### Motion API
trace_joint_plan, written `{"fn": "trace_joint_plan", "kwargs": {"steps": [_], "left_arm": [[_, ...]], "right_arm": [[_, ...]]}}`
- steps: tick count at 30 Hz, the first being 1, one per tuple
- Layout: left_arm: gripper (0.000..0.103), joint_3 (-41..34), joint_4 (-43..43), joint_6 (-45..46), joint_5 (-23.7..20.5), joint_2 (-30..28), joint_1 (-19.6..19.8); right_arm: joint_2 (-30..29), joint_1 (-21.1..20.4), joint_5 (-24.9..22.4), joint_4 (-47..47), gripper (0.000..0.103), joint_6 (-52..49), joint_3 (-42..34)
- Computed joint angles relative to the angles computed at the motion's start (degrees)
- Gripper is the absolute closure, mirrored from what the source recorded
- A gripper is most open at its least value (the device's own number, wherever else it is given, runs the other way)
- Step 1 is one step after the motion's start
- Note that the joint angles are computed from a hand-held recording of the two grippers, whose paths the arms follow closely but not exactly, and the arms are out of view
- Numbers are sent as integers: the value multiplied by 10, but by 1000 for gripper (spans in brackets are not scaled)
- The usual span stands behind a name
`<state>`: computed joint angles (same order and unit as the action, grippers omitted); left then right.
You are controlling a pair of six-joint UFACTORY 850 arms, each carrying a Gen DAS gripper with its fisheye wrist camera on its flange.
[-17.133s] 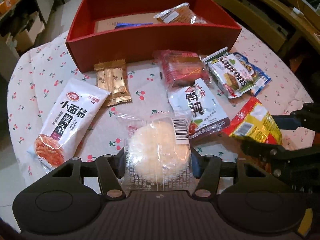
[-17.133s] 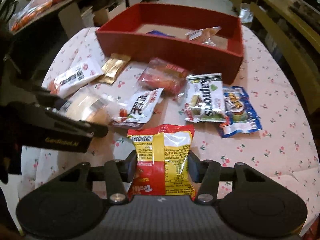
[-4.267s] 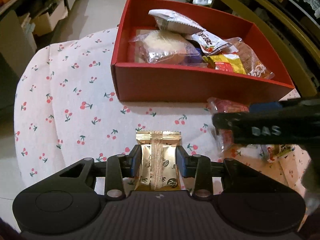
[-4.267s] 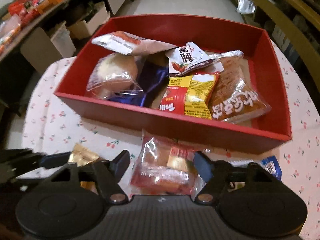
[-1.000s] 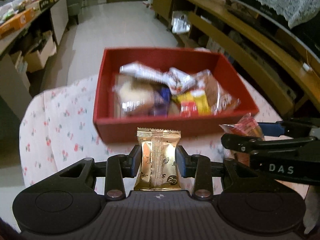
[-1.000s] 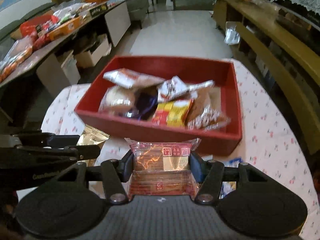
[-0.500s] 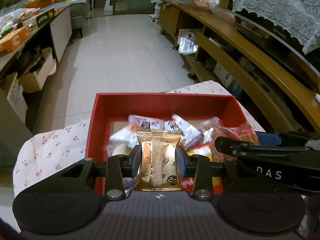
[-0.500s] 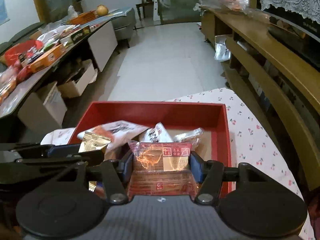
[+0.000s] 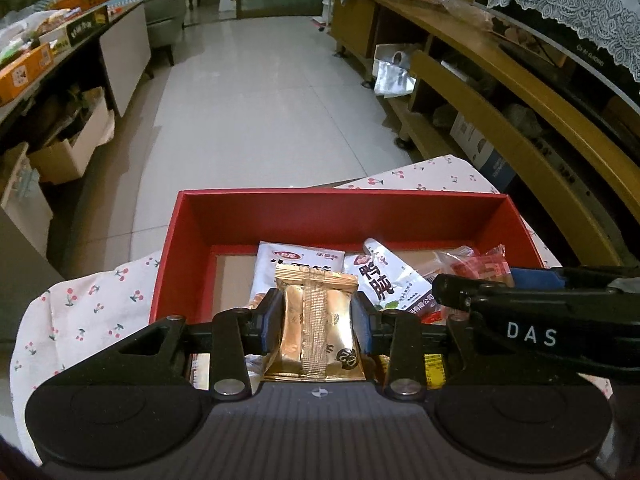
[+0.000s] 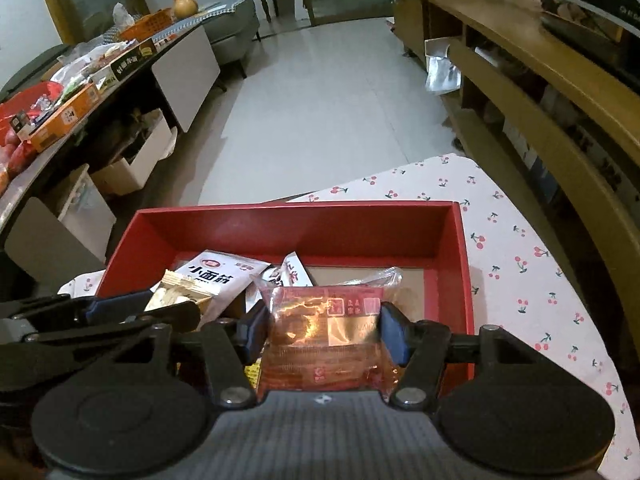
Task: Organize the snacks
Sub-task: 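Carry the pastry and cake over the red box and lower them inside, then open both grippers and move back toward the wafer and blue packets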
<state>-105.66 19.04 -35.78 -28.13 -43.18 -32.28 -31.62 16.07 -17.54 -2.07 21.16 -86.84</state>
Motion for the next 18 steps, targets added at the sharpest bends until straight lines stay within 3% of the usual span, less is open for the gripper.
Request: {"fn": "trace_joint_plan", "kwargs": {"steps": [9, 18], "left_arm": [[42, 6, 36, -32, -2, 8, -2], [38, 20, 33, -40, 9, 20, 0]], "right_arm": [[2, 5, -6, -46, 36, 46, -1], [11, 4, 11, -46, 31, 41, 7]]}}
